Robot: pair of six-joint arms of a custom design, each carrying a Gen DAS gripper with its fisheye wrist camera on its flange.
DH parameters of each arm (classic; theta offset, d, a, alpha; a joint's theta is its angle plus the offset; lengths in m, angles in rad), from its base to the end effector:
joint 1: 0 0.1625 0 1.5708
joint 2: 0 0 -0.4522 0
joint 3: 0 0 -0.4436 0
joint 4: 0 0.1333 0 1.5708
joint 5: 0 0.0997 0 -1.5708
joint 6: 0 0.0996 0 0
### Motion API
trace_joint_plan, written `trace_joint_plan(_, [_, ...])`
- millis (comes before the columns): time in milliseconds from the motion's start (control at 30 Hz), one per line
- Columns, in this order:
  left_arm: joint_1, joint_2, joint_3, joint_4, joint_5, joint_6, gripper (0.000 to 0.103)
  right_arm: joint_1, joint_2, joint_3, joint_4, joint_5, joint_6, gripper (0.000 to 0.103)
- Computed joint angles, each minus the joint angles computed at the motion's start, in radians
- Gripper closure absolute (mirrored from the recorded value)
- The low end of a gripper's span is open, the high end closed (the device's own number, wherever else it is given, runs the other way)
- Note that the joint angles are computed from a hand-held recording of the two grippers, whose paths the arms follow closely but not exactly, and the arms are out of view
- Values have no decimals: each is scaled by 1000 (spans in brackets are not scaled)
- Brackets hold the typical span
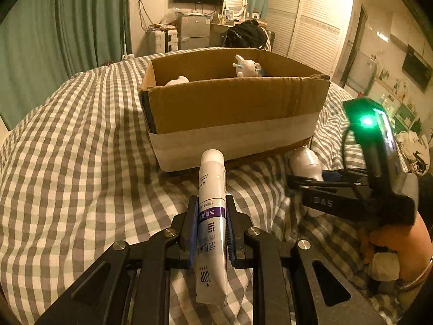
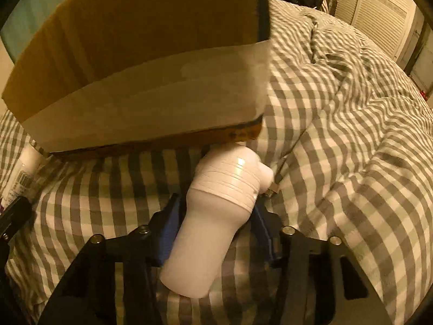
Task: Organize objects
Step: 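Carry the toothpaste tube and white bottle over the box and lower them in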
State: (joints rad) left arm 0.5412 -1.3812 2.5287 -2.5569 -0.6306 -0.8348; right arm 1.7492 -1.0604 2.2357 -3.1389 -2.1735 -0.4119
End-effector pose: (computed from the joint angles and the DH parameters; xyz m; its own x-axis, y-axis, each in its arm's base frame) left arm -0.1954 -0.3668 0.1282 -0.7562 0.0073 -0.6543 0.4252 0.7655 -0.4830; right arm 0.1671 -0.4935 0.1101 -0.7126 -0.3023 0.6331 -0.4902 0.8601 -0.1411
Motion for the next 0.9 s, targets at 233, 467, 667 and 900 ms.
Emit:
trace_joint_plan(233, [-29, -23, 7, 55, 3, -58, 86, 12, -75, 69, -85, 30, -41, 59])
trace_joint_plan(467, [-66, -54, -1, 151, 12, -134, 86, 45, -137, 123, -140, 36, -78, 59])
trace_joint_plan(667, [-125, -103, -22, 288, 44, -207, 86, 115, -182, 140, -135, 63, -70, 59])
trace_joint_plan(900, [-131, -123, -78, 302, 75, -159, 86, 215, -221, 142, -159, 84, -121, 59])
